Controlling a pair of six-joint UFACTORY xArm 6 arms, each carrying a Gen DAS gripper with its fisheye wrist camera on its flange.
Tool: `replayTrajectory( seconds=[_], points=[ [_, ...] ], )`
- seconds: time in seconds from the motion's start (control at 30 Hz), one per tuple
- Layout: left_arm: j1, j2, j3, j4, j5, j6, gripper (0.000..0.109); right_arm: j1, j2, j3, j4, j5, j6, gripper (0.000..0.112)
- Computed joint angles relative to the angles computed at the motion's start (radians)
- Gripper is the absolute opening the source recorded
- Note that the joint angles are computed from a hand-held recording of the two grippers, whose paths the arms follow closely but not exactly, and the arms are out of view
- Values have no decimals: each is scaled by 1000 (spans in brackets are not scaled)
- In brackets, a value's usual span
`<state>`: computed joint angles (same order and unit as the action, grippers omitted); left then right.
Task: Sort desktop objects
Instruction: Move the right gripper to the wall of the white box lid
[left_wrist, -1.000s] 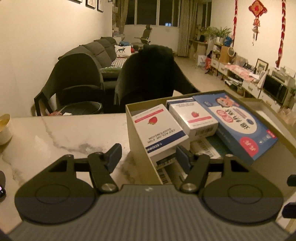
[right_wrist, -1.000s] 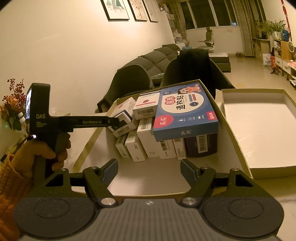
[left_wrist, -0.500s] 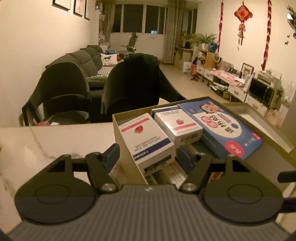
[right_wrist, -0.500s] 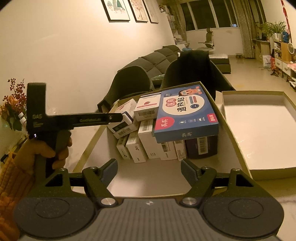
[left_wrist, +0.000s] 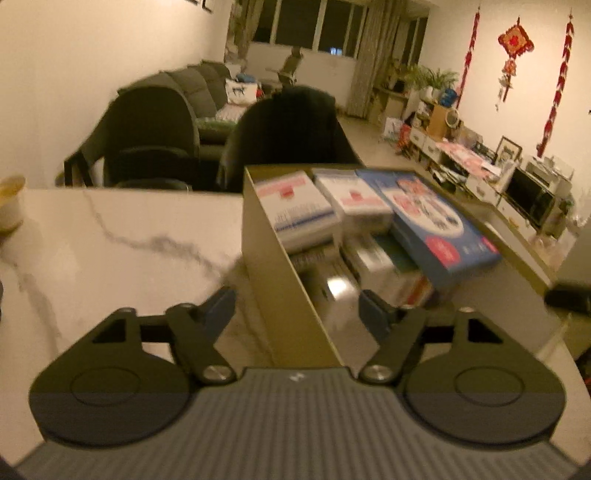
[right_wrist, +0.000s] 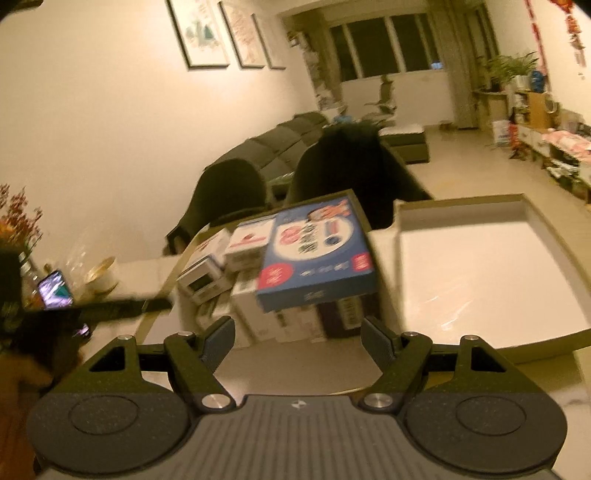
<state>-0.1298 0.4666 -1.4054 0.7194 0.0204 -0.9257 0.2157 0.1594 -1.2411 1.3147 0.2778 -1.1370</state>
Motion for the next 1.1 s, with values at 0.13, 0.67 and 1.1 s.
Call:
replayTrajectory(
  seconds=[0.13,0.67,1.1],
  points=[
    [-18,-15,43,-90,14,51,41,11,42,-20,-23,-126,8,75],
    [-16,1,22,-91,23,32,17,8,81,6,-318,-101,300,38],
    [-11,-4,36,-250,23,156,15,42,47,50,-336,-111,328,41]
  ],
)
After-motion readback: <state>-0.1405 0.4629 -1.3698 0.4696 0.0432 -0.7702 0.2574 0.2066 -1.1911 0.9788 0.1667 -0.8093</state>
